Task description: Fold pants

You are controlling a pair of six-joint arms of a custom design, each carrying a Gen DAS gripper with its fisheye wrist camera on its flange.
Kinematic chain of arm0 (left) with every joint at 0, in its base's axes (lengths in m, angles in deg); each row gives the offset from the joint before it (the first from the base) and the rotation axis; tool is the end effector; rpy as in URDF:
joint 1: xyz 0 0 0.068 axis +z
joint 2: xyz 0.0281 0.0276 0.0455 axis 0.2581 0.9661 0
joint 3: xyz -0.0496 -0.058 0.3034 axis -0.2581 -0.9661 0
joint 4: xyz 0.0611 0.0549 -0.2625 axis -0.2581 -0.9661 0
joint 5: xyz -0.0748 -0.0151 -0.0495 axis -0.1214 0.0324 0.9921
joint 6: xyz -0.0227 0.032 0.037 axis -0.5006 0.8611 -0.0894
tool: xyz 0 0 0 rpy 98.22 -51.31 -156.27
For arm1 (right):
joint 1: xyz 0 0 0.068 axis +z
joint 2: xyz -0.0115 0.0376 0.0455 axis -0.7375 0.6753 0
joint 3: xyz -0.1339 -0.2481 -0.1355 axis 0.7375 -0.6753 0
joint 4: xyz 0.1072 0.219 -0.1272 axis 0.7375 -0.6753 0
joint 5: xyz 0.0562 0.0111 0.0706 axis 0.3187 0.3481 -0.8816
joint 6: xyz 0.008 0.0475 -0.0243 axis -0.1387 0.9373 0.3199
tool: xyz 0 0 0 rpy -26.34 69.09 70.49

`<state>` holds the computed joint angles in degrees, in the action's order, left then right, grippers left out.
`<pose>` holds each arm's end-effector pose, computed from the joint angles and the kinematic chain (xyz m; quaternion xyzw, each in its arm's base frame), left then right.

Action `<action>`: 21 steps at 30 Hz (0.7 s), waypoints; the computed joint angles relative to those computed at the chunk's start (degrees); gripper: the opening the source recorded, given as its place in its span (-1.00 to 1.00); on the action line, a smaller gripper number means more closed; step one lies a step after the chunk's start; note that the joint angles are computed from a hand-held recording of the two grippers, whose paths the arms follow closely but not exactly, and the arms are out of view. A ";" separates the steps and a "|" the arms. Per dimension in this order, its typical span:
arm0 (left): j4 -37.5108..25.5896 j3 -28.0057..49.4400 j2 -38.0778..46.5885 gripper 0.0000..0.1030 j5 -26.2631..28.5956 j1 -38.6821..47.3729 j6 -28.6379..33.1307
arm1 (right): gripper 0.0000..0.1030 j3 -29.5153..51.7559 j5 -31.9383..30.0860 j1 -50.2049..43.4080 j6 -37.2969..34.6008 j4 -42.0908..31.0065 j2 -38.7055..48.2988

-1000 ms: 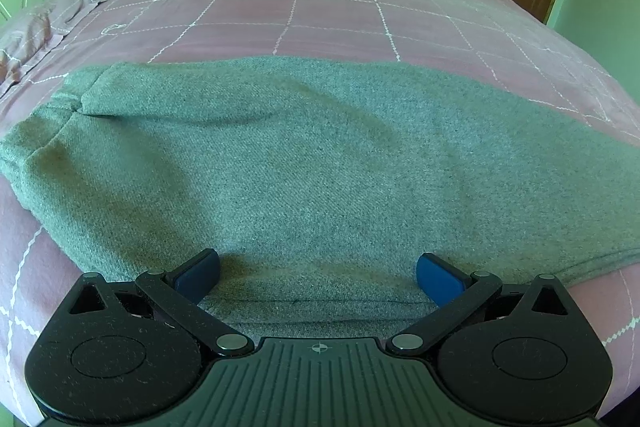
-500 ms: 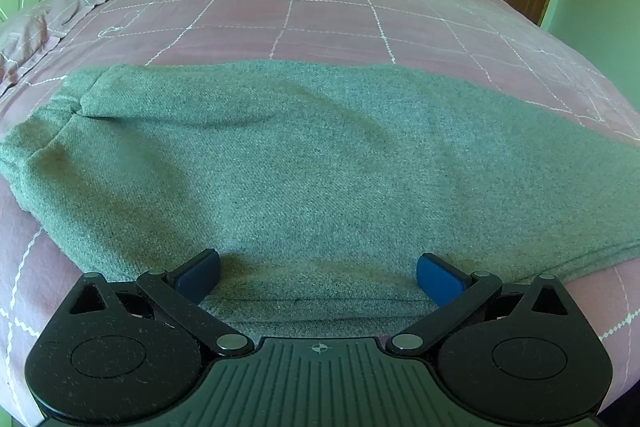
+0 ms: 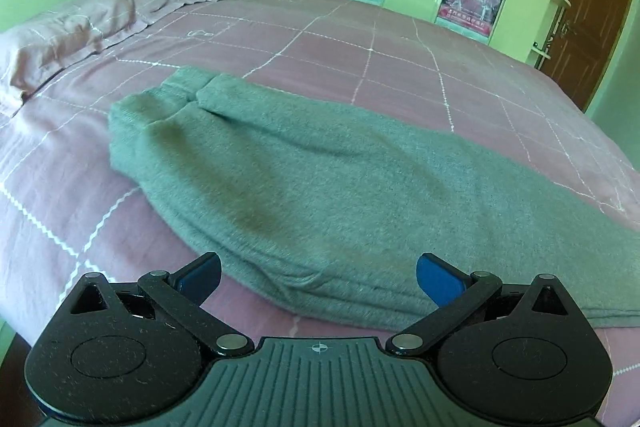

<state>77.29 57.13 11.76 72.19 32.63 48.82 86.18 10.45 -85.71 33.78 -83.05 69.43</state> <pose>0.3248 0.0862 0.1837 0.0639 0.9144 -0.1199 0.3814 0.1219 -0.0687 0.2041 0.4670 0.7273 0.3108 0.3954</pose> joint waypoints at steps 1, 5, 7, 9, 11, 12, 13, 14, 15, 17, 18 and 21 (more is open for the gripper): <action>-0.58 0.42 0.37 1.00 0.53 0.51 0.60 | -0.50 0.17 0.75 2.33 1.07 0.06 0.60; -0.74 0.57 1.19 1.00 0.70 1.16 1.66 | -0.52 0.54 2.17 6.14 3.23 0.17 1.40; -0.74 0.62 1.21 1.00 0.75 1.27 1.71 | -0.52 0.86 1.34 5.41 3.06 0.33 2.83; -1.25 1.22 1.72 1.00 1.04 1.55 1.49 | -0.52 0.44 0.67 4.86 4.05 1.54 4.18; -2.07 1.98 2.37 1.00 1.51 1.86 1.08 | -0.71 -1.60 1.06 5.64 5.01 2.53 2.63; -2.35 2.24 2.66 1.00 1.64 1.90 0.86 | -1.00 -1.33 1.71 6.07 4.26 1.74 2.55; -2.50 2.42 2.85 1.00 1.66 1.84 0.69 | -1.00 -1.09 2.06 6.35 3.50 0.57 0.99; -2.35 2.31 2.83 1.00 1.67 1.76 0.64 | -1.00 -1.33 3.30 8.27 3.83 0.49 -2.22; -1.93 1.92 2.61 1.00 1.68 1.63 0.65 | -1.00 -0.38 3.94 9.00 2.31 -2.19 -5.17; -1.31 1.36 2.23 1.00 1.46 1.33 0.95 | -1.00 1.45 4.83 8.81 -0.85 -7.61 -5.99; -1.30 1.47 2.39 1.00 1.39 1.23 1.06 | -1.00 1.94 6.88 10.19 -1.53 -9.11 -3.96; -1.98 2.16 2.93 1.00 0.87 0.66 1.14 | -1.00 1.29 4.00 7.69 -1.48 -10.99 -2.68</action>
<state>75.31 59.29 14.70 73.06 33.29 49.96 87.47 14.44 -78.03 32.30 -94.04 66.74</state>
